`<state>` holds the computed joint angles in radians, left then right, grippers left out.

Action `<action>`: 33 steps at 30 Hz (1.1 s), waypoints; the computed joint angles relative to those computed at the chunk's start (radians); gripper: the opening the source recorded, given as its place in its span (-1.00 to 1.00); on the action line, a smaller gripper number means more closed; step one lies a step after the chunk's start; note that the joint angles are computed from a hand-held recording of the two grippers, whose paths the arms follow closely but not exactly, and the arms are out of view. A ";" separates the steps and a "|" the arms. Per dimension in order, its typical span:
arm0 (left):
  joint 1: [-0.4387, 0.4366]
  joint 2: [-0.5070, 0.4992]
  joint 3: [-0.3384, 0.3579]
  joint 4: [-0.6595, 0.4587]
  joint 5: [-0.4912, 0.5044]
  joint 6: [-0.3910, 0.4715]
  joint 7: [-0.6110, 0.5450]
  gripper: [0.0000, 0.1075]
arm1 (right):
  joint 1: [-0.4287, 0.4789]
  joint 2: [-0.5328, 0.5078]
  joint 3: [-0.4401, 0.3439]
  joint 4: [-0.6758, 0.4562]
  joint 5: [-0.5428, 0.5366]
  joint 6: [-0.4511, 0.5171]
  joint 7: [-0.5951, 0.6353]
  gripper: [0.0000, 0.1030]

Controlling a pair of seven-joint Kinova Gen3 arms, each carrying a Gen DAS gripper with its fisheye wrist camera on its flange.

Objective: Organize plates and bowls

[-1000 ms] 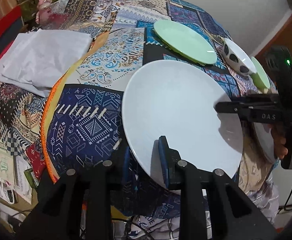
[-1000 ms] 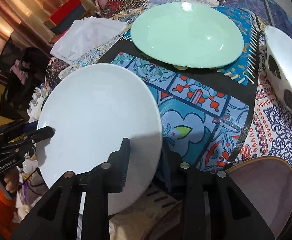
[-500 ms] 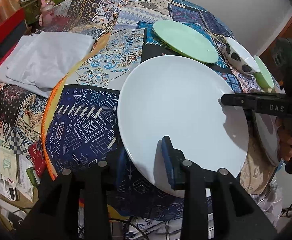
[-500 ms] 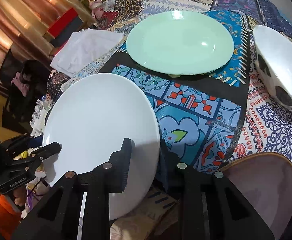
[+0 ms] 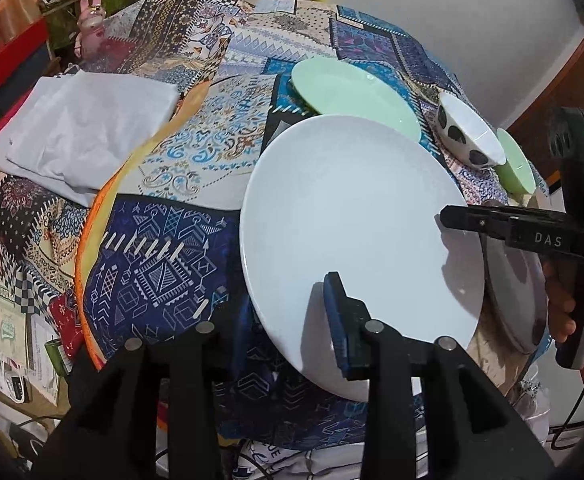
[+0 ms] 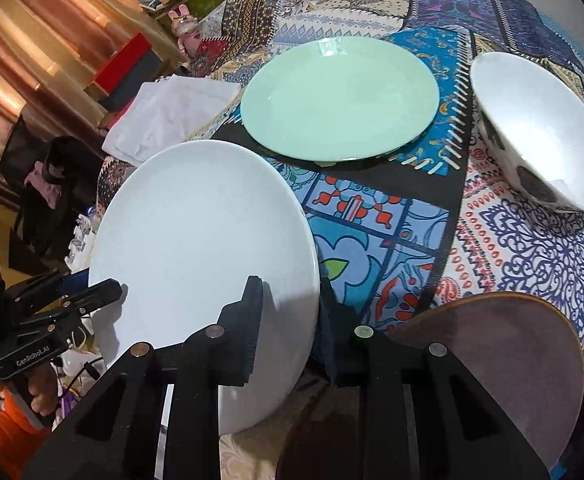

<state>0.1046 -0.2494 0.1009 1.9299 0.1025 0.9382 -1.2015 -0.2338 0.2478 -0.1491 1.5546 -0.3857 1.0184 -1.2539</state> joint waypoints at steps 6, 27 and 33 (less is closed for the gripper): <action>0.006 0.001 0.018 -0.027 -0.016 0.004 0.018 -0.38 | 0.015 -0.018 0.006 0.001 -0.011 0.004 0.010 -0.52; 0.076 0.049 0.075 -0.111 -0.035 0.001 0.081 -0.38 | 0.085 -0.108 0.052 0.059 -0.052 0.000 0.055 -0.52; 0.111 0.085 0.098 -0.144 -0.056 -0.002 0.096 -0.38 | 0.115 -0.130 0.072 0.080 -0.068 0.005 0.069 -0.52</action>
